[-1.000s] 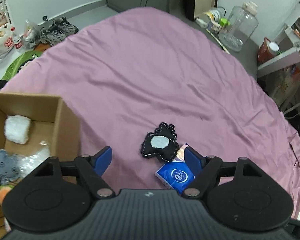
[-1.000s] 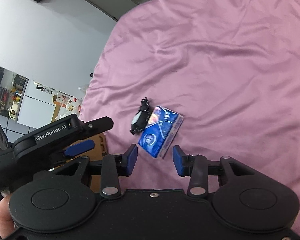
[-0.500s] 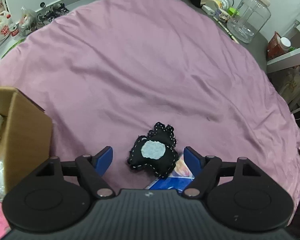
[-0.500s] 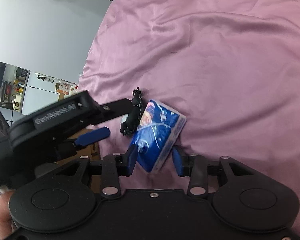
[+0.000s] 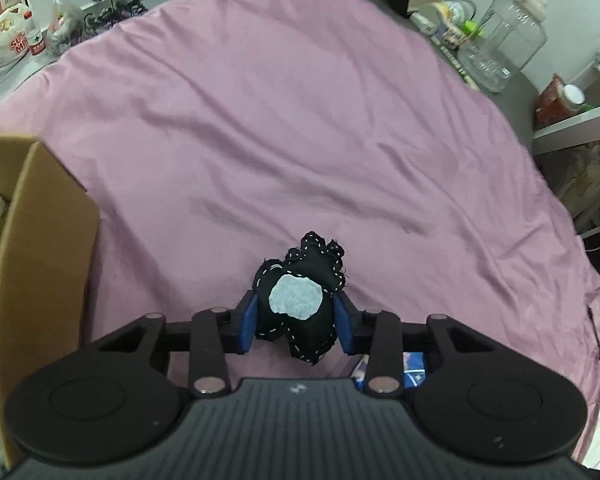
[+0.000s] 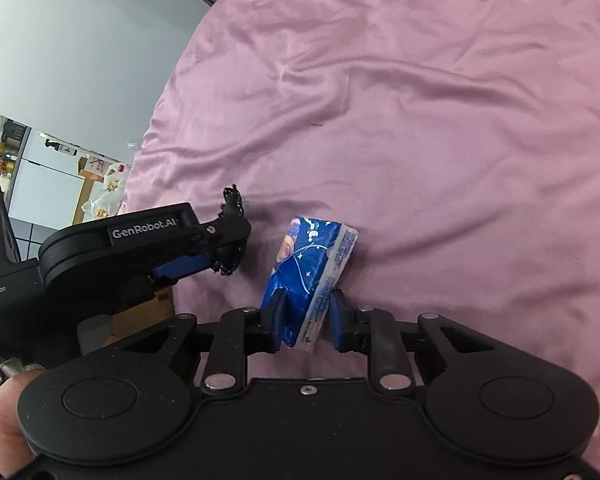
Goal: Organize soft objects
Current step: 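Grasp the blue tissue pack with the right tool while the left tool grasps the black piece, then carry the black piece and tissue pack into the box with both tools and release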
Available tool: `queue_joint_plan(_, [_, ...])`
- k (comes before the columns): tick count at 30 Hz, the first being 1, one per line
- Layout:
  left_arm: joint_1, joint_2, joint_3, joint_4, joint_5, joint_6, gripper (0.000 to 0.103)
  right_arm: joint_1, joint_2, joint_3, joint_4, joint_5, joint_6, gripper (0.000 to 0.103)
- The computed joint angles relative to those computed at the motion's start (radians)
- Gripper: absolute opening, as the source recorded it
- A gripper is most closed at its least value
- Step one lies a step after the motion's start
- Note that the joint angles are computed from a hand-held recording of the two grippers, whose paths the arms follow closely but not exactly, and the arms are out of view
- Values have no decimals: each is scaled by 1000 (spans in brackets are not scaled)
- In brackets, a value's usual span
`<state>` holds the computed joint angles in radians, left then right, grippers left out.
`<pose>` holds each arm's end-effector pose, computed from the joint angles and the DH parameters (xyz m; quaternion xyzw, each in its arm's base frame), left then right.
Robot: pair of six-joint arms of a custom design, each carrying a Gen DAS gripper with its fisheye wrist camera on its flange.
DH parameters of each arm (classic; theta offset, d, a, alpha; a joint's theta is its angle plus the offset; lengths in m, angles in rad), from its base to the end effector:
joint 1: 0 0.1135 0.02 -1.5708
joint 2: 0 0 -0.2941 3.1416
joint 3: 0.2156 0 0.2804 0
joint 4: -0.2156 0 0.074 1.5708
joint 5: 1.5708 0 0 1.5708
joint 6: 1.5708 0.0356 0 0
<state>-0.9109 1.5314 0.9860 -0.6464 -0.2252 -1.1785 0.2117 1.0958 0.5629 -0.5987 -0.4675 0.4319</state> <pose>0.1987 -0.2431 0.2156 -0.1512 0.9643 -0.1065 0.1894 0.1891 0.0571 0.1918 0.0542 0.9492 0.2815 0.1295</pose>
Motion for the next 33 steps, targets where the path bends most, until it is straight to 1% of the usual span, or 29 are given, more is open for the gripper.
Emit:
queue_joint_plan(4, [-59,-87,-20,-44,-46,-64,39,1,-100,7,-99,26,-3,22])
queue_joint_plan(8, [-132,-207,-44,-115,-110,-135,39,58,-194,48,-184,73,29,22])
queue_joint_plan(12, [-211,-316,-52,-188,-197,-187,39,167,-258,103,-230,141,88,22])
queue_joint_plan(16, [-258,-383,-35,-258,-265,-202,39,312,-305,151,-261,246,176,22])
queue_joint_plan(19, [-282,-428,-21,-293,-301,-195,39,430,-338,183,-288,335,274,22])
queue_joint_plan(21, [-297,-454,-11,-325,-320,-181,39,515,-344,205,-298,398,340,22])
queue_joint_plan(26, [-322,-535,-39,-387,-331,-195,39,695,-327,240,-290,537,472,22])
queue_joint_plan(29, [-341,-600,-63,-434,-341,-217,39,787,-303,260,-281,608,541,22])
queue_joint_plan(33, [-363,-700,-89,-525,-367,-279,39,887,-243,300,-276,676,599,22])
